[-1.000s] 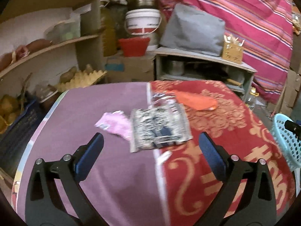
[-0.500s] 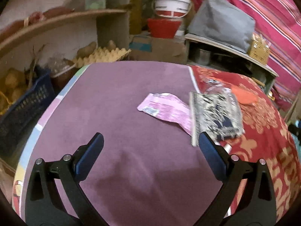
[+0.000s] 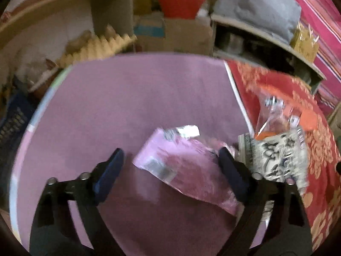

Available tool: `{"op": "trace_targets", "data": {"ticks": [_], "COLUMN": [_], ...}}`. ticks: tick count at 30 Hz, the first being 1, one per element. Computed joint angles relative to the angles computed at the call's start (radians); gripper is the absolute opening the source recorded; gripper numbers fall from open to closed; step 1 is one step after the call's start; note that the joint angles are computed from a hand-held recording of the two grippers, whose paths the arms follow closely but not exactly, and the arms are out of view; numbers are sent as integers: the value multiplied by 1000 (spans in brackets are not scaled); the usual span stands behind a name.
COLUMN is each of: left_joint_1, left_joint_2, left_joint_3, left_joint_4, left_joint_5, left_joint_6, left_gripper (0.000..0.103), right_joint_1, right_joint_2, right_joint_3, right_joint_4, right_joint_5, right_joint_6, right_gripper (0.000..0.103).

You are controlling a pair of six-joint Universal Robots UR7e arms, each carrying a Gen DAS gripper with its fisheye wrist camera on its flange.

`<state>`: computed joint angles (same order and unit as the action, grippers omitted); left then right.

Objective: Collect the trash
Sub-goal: 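Grasp the pink wrapper and silver foil together with the left tool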

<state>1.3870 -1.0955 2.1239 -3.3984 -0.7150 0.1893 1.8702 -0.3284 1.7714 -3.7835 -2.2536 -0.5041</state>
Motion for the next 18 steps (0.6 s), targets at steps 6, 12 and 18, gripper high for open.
{"op": "trace_targets", "data": {"ticks": [6, 12, 18], "left_joint_1": [-23, -67, -174], "left_joint_2": [-2, -36, -46], "left_joint_3": [46, 124, 227], "left_joint_4": [-43, -119, -398], "left_joint_5": [8, 20, 197], "left_joint_6": [35, 43, 178], "left_gripper": [49, 8, 7], "right_joint_1": [4, 20, 53], "right_joint_2": [-8, -11, 5], "right_joint_3": [18, 30, 22], "right_joint_4": [-9, -13, 0], "right_joint_5": [5, 50, 99], "right_joint_6": [-3, 14, 26], "right_gripper": [84, 84, 84]}}
